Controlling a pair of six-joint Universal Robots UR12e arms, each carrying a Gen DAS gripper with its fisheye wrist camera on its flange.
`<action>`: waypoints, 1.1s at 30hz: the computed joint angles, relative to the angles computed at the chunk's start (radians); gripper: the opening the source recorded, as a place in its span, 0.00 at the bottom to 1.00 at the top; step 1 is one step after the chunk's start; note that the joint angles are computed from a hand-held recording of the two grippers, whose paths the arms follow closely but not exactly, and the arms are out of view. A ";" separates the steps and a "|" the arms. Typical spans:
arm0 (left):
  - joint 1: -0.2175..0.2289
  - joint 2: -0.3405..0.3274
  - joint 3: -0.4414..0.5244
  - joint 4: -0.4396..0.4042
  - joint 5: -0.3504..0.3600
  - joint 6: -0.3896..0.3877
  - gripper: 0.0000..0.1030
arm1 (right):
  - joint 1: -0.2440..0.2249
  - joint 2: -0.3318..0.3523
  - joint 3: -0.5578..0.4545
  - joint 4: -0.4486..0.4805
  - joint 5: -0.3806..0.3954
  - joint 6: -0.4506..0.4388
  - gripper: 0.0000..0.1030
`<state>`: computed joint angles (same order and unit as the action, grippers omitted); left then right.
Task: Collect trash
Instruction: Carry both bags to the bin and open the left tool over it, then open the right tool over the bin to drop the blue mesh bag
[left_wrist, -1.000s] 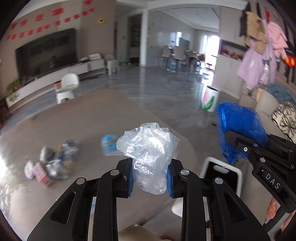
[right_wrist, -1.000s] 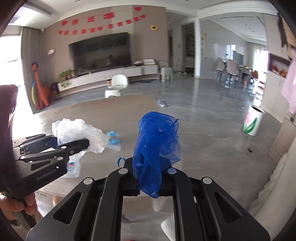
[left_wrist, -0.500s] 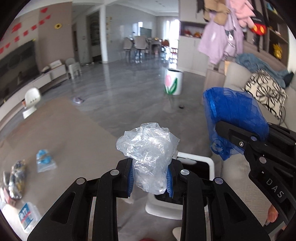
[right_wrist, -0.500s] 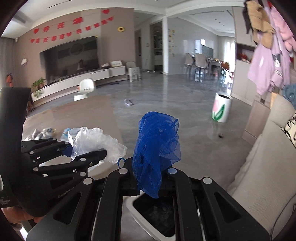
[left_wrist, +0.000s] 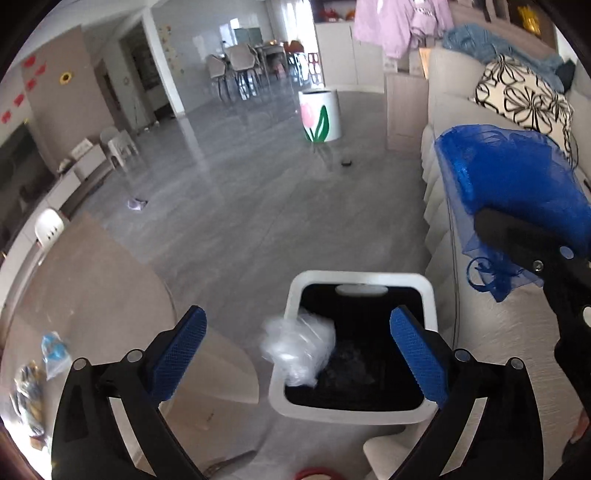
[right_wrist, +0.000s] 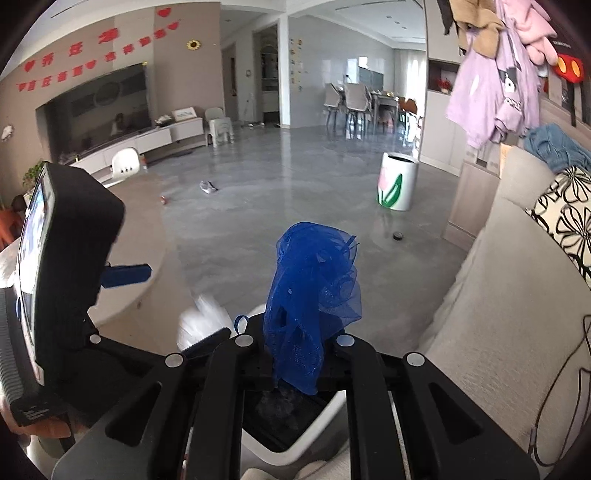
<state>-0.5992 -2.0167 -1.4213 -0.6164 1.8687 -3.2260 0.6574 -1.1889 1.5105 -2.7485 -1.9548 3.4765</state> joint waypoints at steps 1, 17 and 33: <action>0.000 0.002 -0.003 0.008 -0.004 -0.002 0.95 | -0.002 0.000 0.003 0.001 -0.001 0.004 0.13; 0.030 0.072 -0.077 0.068 0.054 -0.107 0.95 | -0.017 0.075 -0.073 0.093 0.082 0.013 0.57; 0.065 0.173 -0.187 0.115 0.116 -0.200 0.95 | 0.022 0.110 -0.167 0.141 0.062 -0.098 0.96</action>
<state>-0.5344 -1.8439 -1.6084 -0.5014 1.9850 -3.4263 0.6798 -1.0785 1.3436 -2.6071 -1.8932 3.3786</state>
